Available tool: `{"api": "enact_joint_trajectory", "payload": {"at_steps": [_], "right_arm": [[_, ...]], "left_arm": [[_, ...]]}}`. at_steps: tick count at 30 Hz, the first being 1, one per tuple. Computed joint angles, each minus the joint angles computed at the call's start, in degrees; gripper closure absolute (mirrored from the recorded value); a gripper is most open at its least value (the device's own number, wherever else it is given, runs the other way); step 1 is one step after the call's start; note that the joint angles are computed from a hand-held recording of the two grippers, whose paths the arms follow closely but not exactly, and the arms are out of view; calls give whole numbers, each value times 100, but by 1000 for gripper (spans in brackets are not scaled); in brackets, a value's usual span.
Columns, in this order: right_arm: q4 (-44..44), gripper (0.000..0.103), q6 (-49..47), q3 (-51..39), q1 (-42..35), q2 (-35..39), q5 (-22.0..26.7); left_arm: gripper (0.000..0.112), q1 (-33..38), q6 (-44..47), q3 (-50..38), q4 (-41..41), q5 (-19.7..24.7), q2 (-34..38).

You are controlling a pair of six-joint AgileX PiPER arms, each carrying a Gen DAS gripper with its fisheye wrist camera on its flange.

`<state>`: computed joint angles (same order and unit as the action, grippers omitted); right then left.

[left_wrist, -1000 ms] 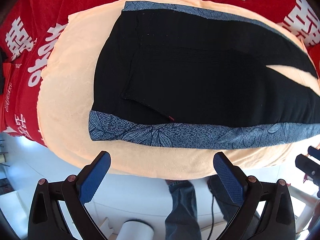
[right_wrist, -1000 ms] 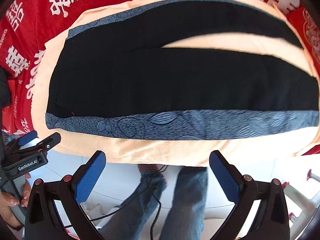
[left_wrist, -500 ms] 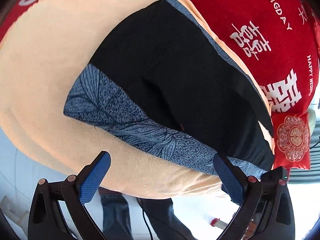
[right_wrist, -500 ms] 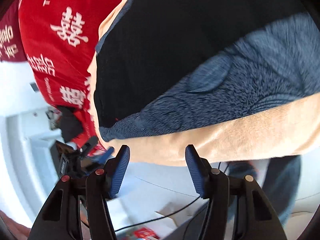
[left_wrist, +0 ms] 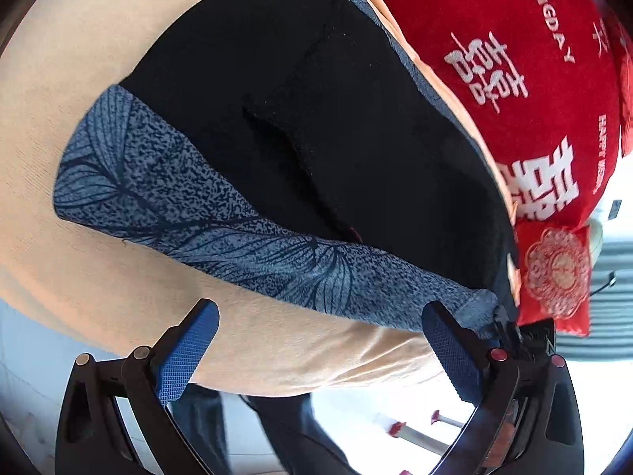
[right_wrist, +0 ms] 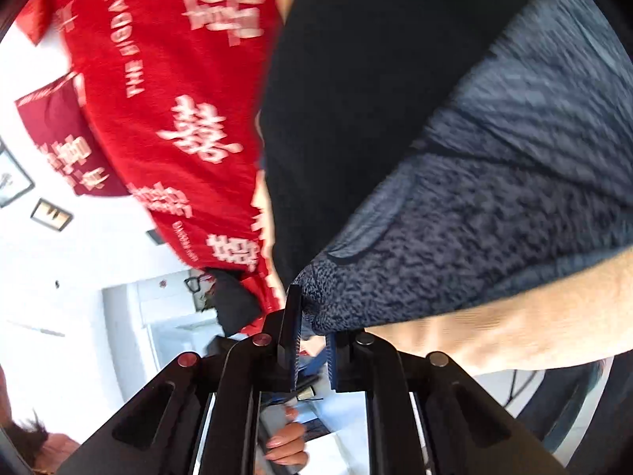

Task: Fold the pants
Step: 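Grasp the grey waistband edge with the right gripper while the left gripper grasps it too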

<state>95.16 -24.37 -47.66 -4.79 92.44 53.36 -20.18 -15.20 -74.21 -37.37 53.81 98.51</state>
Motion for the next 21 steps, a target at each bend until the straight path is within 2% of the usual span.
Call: {"api": "enact_joint_trajectory", "payload": {"at_steps": [4, 7, 8, 10, 12, 13, 15, 18, 21], "right_arm": [[-498, 92, 481, -472, -157, -117, 209], [-767, 92, 668, -642, -213, -73, 312], [-881, 92, 816, -731, -165, -54, 303], [-1081, 92, 933, -753, -274, -54, 427], [-1313, 92, 1227, -779, -271, -116, 422], [-1413, 93, 1352, -760, -292, -166, 412], [-1727, 95, 1585, -760, -349, -272, 428], [-2276, 96, 2046, -1306, -381, -281, 544], [-2731, 96, 2353, -2119, -493, -75, 855]], "left_arm": [[9, 151, -190, 62, -502, -525, 14], [10, 219, -458, -105, -350, -672, 59], [14, 217, -578, -204, -204, -629, 81], [59, 169, -769, -523, 173, -388, 223], [79, 190, -778, -760, 323, -88, 369], [84, 234, -734, -763, 289, -55, 346], [88, 329, -749, -871, 382, 98, 243], [89, 343, -944, -1446, 841, 510, 189], [89, 315, -1121, -2526, 1174, 1030, 533]]}}
